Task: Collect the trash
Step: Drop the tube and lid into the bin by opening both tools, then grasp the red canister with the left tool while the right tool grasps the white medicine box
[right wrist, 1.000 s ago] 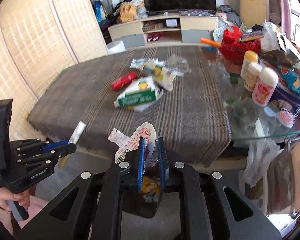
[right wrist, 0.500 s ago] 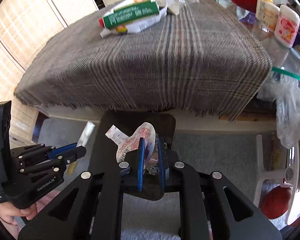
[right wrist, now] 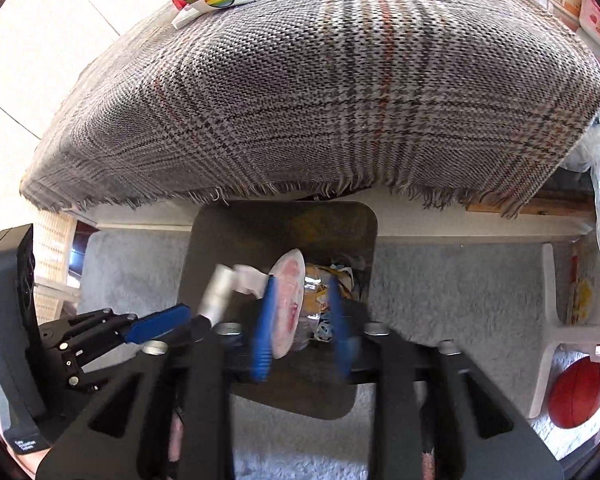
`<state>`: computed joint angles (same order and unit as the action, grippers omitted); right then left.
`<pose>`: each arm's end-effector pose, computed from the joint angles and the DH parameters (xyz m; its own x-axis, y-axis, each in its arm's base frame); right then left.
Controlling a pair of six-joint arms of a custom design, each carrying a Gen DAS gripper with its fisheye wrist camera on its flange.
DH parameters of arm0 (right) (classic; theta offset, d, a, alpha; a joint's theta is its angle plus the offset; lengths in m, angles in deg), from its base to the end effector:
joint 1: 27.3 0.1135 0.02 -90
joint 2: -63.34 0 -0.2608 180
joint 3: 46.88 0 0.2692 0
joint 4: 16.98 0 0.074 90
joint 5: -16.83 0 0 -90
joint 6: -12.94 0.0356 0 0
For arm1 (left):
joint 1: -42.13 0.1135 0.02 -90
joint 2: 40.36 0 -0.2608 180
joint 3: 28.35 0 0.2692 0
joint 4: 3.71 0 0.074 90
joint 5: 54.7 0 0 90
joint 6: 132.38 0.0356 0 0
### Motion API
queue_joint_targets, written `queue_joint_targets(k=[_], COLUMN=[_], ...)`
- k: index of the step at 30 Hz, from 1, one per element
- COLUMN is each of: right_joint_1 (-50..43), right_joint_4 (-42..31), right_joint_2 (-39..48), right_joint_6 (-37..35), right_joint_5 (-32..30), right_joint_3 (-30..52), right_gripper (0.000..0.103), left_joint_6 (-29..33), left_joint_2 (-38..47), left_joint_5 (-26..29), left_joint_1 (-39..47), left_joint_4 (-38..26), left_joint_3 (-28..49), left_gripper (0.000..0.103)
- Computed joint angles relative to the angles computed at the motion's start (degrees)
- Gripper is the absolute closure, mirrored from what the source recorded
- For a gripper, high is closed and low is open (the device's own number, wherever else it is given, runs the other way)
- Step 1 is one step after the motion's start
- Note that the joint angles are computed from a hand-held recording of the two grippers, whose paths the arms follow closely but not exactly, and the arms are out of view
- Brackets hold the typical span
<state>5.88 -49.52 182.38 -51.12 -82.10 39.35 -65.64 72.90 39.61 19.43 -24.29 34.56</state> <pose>0.3471 0.2336 0.0964 -0.9442 -0.1011 -0.3133 -0.2021 0.9292 0.3093 0.3039 -0.1300 0.0423 -0.9620 -0.0245 -0.2721 0.0300 0.9805 -0.1943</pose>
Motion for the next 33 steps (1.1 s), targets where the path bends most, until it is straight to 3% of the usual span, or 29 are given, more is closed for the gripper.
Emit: queue_joint_targets(k=[1, 5, 10, 12, 13, 20, 23, 28, 33], right_joint_1=[0.2, 0.3, -0.2, -0.5, -0.9, -4.3, -5.9, -8.5, -10.5], right_joint_4=[0.2, 0.5, 0.6, 0.4, 0.1, -2.3, -6.0, -11.9, -18.3], right_joint_2=[0.0, -0.5, -2.2, -2.9, -3.4, -9.7, -11.0, -10.3, -4.3], right_joint_6=[0.2, 1.2, 0.3, -0.8, -1.5, -1.0, -2.7, -5.4, -7.6], right_joint_5=[0.3, 1.5, 4.8, 4.9, 4.3, 2.9, 4.3, 6.2, 5.8], right_joint_3=[0.0, -0.2, -2.2, -2.6, -2.6, -2.2, 1.6, 11.1, 25.6], right_gripper=[0.049, 0.047, 0.009, 0.006, 0.004, 0.003, 0.003, 0.003, 0.003], left_joint_6=[0.1, 0.4, 0.6, 1.2, 1.5, 1.3, 3.3, 6.3, 11.1], left_joint_2=[-0.4, -1.9, -5.5, -8.5, -9.8, -16.4, -17.1, -18.5, -16.3], left_joint_5=[-0.4, -0.7, -2.2, -2.3, -2.3, 0.5, -1.7, -2.3, -4.5], left_joint_1=[0.0, 0.3, 0.4, 0.5, 0.7, 3.2, 4.3, 8.6, 12.5], left_joint_4=[0.2, 0.3, -0.6, -1.4, -1.7, -5.4, -9.1, -15.5, -21.9], left_joint_3=[-0.3, -1.2, -3.3, -4.3, -4.7, -4.3, -1.1, 5.6, 17.4], left_gripper=[0.06, 0.057, 0.024, 0.01, 0.007, 0.008, 0.008, 0.008, 0.008])
